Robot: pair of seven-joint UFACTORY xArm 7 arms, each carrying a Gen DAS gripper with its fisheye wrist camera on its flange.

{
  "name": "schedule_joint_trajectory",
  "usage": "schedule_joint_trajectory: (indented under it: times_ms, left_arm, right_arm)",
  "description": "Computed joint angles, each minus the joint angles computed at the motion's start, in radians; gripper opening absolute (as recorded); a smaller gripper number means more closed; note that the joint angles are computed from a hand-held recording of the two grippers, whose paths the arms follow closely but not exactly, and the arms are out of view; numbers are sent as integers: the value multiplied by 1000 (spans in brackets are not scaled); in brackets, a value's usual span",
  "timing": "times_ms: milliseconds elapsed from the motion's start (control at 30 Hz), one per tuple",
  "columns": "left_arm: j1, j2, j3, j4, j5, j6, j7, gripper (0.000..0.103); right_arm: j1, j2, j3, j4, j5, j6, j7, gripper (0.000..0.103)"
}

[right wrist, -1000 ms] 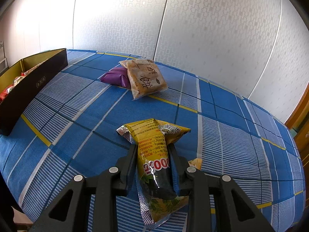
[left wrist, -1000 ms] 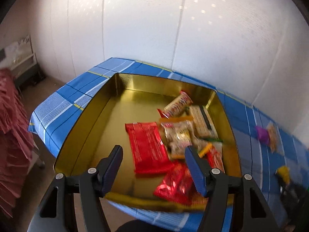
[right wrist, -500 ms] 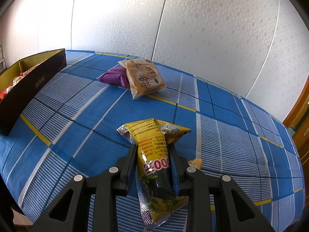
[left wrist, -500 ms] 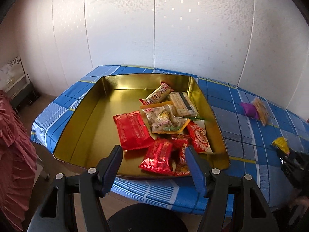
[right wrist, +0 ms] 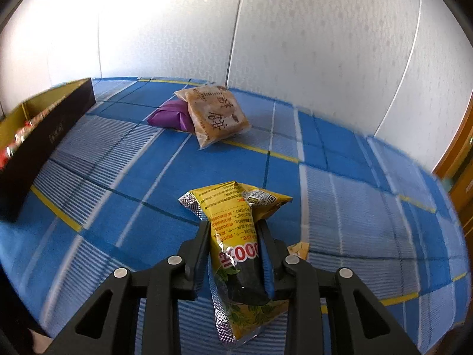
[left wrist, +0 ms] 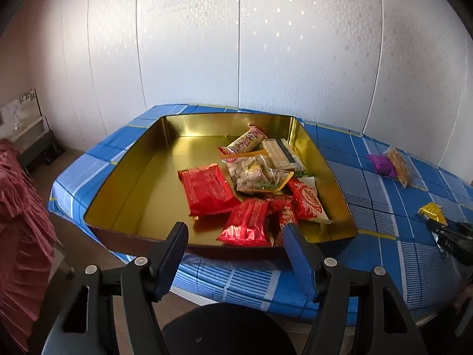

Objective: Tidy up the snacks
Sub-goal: 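Carry the yellow seaweed pack over the gold tray and release it with the right gripper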

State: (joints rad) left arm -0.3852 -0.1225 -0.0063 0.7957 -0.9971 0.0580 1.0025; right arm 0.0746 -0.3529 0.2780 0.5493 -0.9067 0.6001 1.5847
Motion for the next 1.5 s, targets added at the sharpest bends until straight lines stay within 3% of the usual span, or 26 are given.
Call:
schedule_joint_trajectory:
  times_ms: [100, 400, 667, 933, 1100, 1367, 1500]
  left_arm:
    - [-7, 4, 9, 5, -48, 0, 36, 67]
    - [41, 15, -10, 27, -145, 47, 89, 68]
    - [76, 14, -25, 37, -192, 82, 110, 68]
    - [98, 6, -23, 43, -237, 82, 130, 68]
    - [121, 18, -23, 48, -193, 84, 76, 68]
    - [132, 26, -27, 45, -146, 81, 25, 68]
    - [126, 25, -28, 42, -142, 74, 27, 68]
  right_arm:
    - [10, -23, -51, -10, 85, -119, -53, 29]
    - [-4, 76, -10, 134, 215, -310, -194, 29]
    - [100, 267, -62, 363, 439, -416, -427, 29]
    - [212, 478, -124, 633, 514, -368, -536, 29]
    - [259, 597, -161, 756, 607, -306, -592, 30]
    - [305, 622, -202, 773, 655, -291, -692, 33]
    - [360, 587, -253, 754, 538, -286, -647, 34]
